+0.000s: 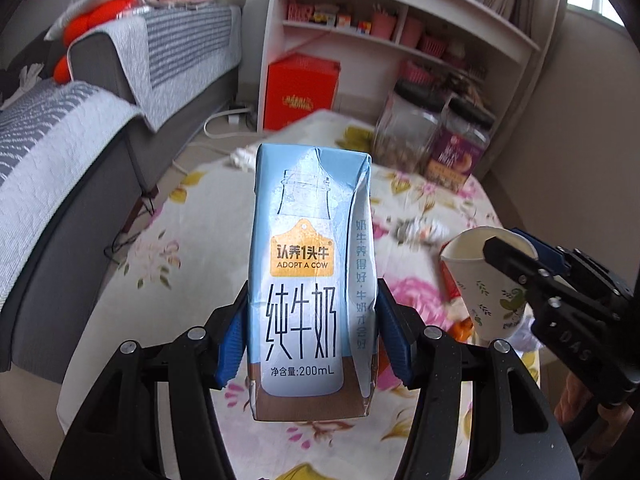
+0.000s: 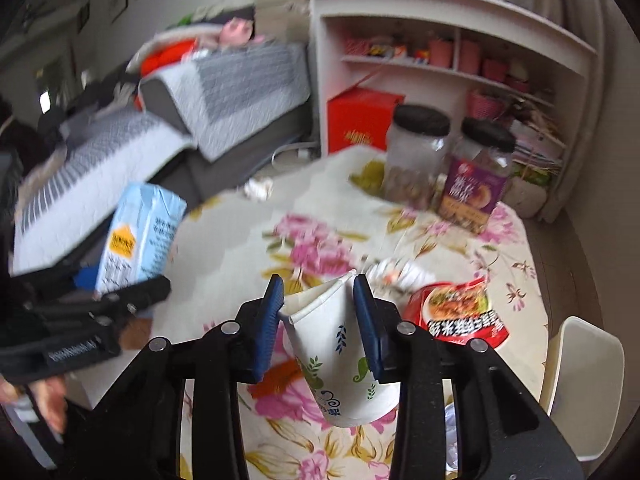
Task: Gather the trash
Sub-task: 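Grasp the blue milk carton with the left gripper while the right gripper grasps the paper cup, then carry the milk carton and paper cup over the white bin and open both grippers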
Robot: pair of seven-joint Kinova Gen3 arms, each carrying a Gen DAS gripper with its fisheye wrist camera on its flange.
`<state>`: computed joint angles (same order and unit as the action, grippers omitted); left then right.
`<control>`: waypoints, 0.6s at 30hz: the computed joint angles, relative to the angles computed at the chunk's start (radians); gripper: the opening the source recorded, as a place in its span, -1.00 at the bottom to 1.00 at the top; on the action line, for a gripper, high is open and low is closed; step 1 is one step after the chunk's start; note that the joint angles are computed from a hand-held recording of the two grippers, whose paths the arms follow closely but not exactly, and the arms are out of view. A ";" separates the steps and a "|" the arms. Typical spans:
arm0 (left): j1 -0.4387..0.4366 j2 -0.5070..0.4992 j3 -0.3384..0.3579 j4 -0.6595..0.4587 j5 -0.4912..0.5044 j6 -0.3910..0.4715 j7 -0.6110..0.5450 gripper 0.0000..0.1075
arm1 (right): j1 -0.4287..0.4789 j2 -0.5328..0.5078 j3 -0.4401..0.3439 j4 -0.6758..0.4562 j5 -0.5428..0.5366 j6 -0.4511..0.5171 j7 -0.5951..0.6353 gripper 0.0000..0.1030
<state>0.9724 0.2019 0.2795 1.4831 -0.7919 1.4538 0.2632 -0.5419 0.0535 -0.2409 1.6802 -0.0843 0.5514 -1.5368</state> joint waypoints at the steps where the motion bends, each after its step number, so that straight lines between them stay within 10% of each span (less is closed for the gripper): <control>1: 0.004 0.003 0.000 -0.004 -0.009 0.005 0.004 0.06 | 0.008 -0.012 0.002 0.010 -0.025 -0.021 0.011 -0.35; 18: 0.138 0.135 -0.072 -0.187 -0.192 0.147 -0.027 0.07 | 0.057 -0.142 0.063 0.123 -0.211 -0.179 0.143 -0.35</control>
